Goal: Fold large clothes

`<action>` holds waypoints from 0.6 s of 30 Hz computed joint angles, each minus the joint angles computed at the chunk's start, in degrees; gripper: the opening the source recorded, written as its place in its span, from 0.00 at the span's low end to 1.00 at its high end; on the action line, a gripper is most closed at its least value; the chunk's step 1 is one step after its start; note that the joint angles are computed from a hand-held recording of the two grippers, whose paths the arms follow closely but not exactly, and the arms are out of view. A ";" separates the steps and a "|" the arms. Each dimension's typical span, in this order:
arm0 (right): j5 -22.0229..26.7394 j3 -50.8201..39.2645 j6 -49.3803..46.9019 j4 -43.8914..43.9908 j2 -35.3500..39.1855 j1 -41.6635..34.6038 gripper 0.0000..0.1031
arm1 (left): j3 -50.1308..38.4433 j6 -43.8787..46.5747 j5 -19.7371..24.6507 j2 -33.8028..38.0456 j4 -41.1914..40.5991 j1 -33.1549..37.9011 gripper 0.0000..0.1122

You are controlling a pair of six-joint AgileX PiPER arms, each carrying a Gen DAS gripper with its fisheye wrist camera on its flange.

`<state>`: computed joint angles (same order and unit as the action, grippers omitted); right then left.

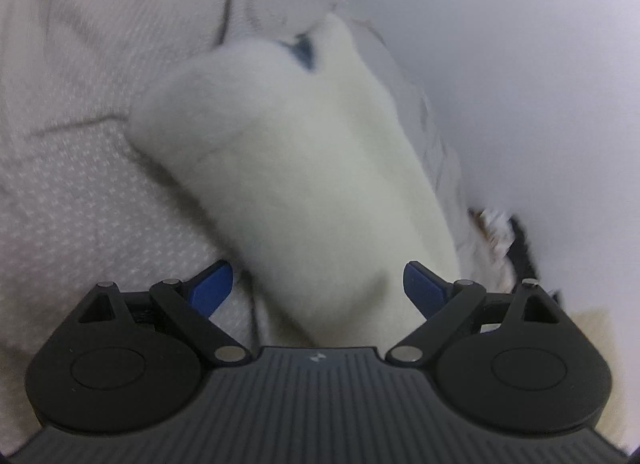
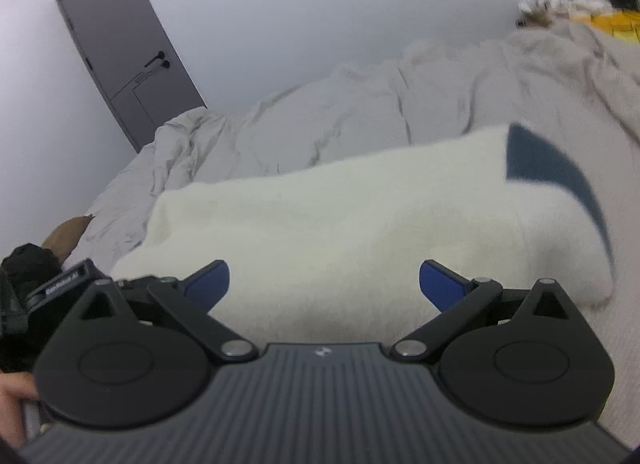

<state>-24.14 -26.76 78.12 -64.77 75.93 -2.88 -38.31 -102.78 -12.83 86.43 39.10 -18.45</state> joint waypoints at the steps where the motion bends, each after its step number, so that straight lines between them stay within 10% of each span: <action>1: -1.01 0.06 1.86 -0.79 0.58 -0.29 1.00 | 0.66 1.89 -2.84 0.64 -2.42 0.93 0.82; 11: -30.48 -0.56 16.40 -7.89 19.71 -9.44 1.00 | 4.11 10.58 -22.15 5.31 -11.84 6.47 0.81; 18: -38.25 -4.84 17.76 -1.46 31.28 -5.44 1.00 | 6.07 11.93 -27.89 5.82 -14.37 6.86 0.81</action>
<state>-62.39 -31.60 95.88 -66.23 107.22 -8.31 -32.24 -90.85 -40.72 92.24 24.73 -11.59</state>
